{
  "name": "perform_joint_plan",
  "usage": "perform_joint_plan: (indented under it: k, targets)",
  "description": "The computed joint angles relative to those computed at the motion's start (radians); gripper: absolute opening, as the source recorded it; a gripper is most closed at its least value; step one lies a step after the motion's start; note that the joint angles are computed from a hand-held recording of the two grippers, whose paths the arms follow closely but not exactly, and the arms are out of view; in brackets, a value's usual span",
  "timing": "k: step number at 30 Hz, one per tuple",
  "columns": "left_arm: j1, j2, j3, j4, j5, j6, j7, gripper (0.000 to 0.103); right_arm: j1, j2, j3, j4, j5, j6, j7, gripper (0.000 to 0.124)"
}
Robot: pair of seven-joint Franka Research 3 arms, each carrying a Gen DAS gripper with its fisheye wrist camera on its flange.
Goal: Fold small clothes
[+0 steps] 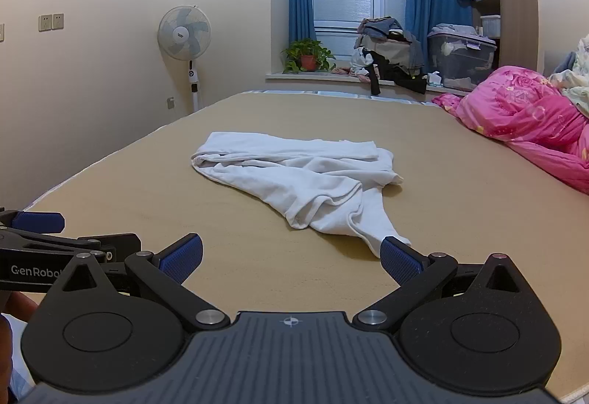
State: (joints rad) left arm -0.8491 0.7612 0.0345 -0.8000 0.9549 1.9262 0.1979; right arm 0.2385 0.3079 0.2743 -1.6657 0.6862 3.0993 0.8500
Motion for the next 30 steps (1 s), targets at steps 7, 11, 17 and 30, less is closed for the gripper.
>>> perform_joint_plan:
  k: [7,11,17,30]
  targets:
    - [0.000,0.000,0.000,0.001,-0.001,0.000,0.001,0.103,-0.001,0.001,0.002,0.000,-0.001,0.001,0.000,0.102]
    - [0.000,0.000,0.000,0.000,-0.001,0.001,0.001,0.103,0.000,0.001,0.001,0.000,-0.003,0.001,0.002,0.102]
    - [0.000,-0.001,0.000,-0.002,0.000,0.001,-0.001,0.103,0.000,0.001,0.001,0.001,-0.005,0.001,0.004,0.102]
    - [0.001,-0.007,0.000,-0.011,0.002,0.007,-0.007,0.103,0.001,0.001,0.004,0.000,-0.005,0.004,0.003,0.090]
